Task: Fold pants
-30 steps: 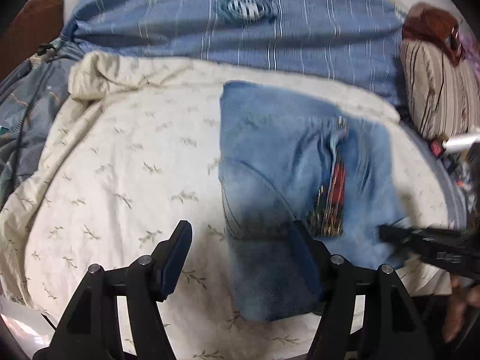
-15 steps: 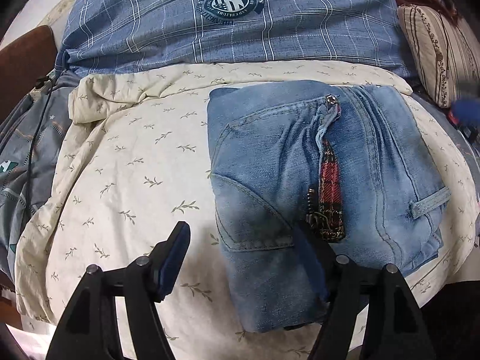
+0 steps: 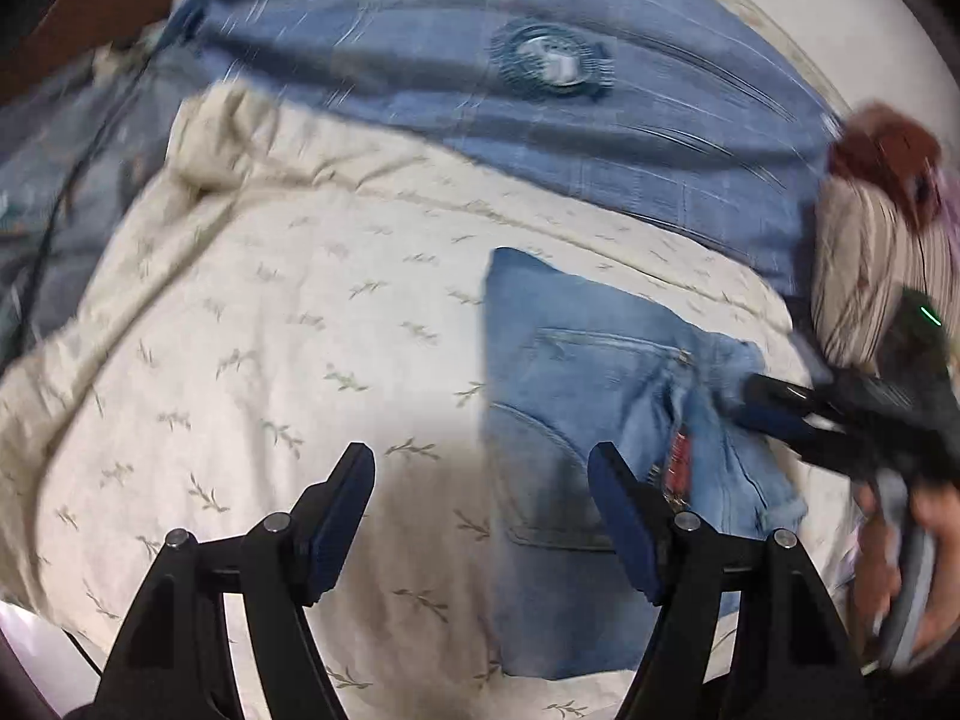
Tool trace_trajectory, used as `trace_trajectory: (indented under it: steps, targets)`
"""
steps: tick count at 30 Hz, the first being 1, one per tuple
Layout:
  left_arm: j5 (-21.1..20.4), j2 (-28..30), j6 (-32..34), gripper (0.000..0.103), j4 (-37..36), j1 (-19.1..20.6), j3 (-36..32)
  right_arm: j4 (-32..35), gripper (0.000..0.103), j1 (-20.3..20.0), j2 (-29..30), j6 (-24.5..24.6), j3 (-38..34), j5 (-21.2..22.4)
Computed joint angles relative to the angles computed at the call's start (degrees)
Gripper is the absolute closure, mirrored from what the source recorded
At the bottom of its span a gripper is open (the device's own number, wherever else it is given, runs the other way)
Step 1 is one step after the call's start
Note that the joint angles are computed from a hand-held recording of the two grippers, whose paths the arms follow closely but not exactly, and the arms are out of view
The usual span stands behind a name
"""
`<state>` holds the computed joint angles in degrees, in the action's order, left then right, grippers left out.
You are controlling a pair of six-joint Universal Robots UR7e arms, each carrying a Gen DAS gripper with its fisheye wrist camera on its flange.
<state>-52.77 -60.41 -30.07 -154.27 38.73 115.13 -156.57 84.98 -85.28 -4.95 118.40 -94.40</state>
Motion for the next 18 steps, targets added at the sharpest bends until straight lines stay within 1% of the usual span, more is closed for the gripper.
trace_trajectory:
  steps: [1, 2, 3, 4, 5, 6, 7, 8, 9, 10, 12, 14, 15, 17, 18]
  targets:
    - [-0.97, -0.19, -1.07, 0.029, 0.97, 0.92, -0.35, -0.61, 0.064, 0.43, -1.15, -1.23, 1.16, 0.22]
    - [-1.65, -0.25, -1.72, 0.029, 1.03, 1.48, -0.35, -0.69, 0.059, 1.16, -2.16, -2.53, 2.17, 1.03]
    - [-2.54, -0.27, -2.28, 0.029, 1.03, 2.09, -0.31, -0.43, 0.047, 1.95, -3.15, -3.90, 3.19, 1.68]
    - [-3.59, -0.14, -2.73, 0.029, 1.21, 2.68, -0.45, -0.67, 0.043, 2.56, -3.49, -4.65, 3.81, 1.37]
    - [-4.51, -0.02, -2.89, 0.029, 1.07, 2.99, -0.47, -0.58, 0.041, 3.19, -3.65, -5.60, 4.75, -0.48]
    - [-6.42, 0.30, -2.87, 0.029, 0.11, 3.66, -0.57, 1.33, 0.041, 3.85, -3.11, -6.04, 4.92, -4.25]
    - [-8.69, 0.52, -2.87, 0.029, -1.07, 4.52, -0.78, 3.44, 0.041, 3.46, -1.62, -6.63, 4.90, -8.26]
    - [-11.92, 0.84, -3.41, 0.029, -2.06, 5.79, -1.34, 3.17, 0.041, 2.35, -0.40, -6.73, 5.46, -9.86]
    - [-14.11, 1.23, -3.67, 0.029, -2.81, 6.64, -1.83, 0.51, 0.041, 1.43, -0.54, -7.40, 6.70, -9.07]
    - [-16.35, 1.73, -3.25, 0.029, -3.77, 7.56, -2.47, -0.05, 0.041, 1.09, -1.19, -7.16, 7.13, -7.85]
    - [-18.00, 2.84, -3.09, 0.029, -4.41, 8.26, -4.05, 1.28, 0.041, 1.45, -1.18, -6.94, 6.41, -8.52]
    - [-21.04, 4.64, -2.27, 0.029, -4.92, 9.68, -6.57, 1.52, 0.041, 1.88, -0.80, -8.72, 6.30, -10.09]
    - [-21.93, 5.76, -2.13, 0.029, -4.26, 10.44, -8.24, 1.59, 0.041, 1.95, -0.86, -9.22, 6.36, -10.06]
    - [-21.87, 7.47, -2.58, 0.029, -2.37, 11.32, -10.55, 1.19, 0.041, 1.33, -1.07, -9.67, 6.64, -8.99]
    - [-23.08, 8.51, -2.23, 0.029, -1.86, 11.92, -11.73, 1.16, 0.041, 0.88, -1.53, -9.94, 6.99, -8.08]
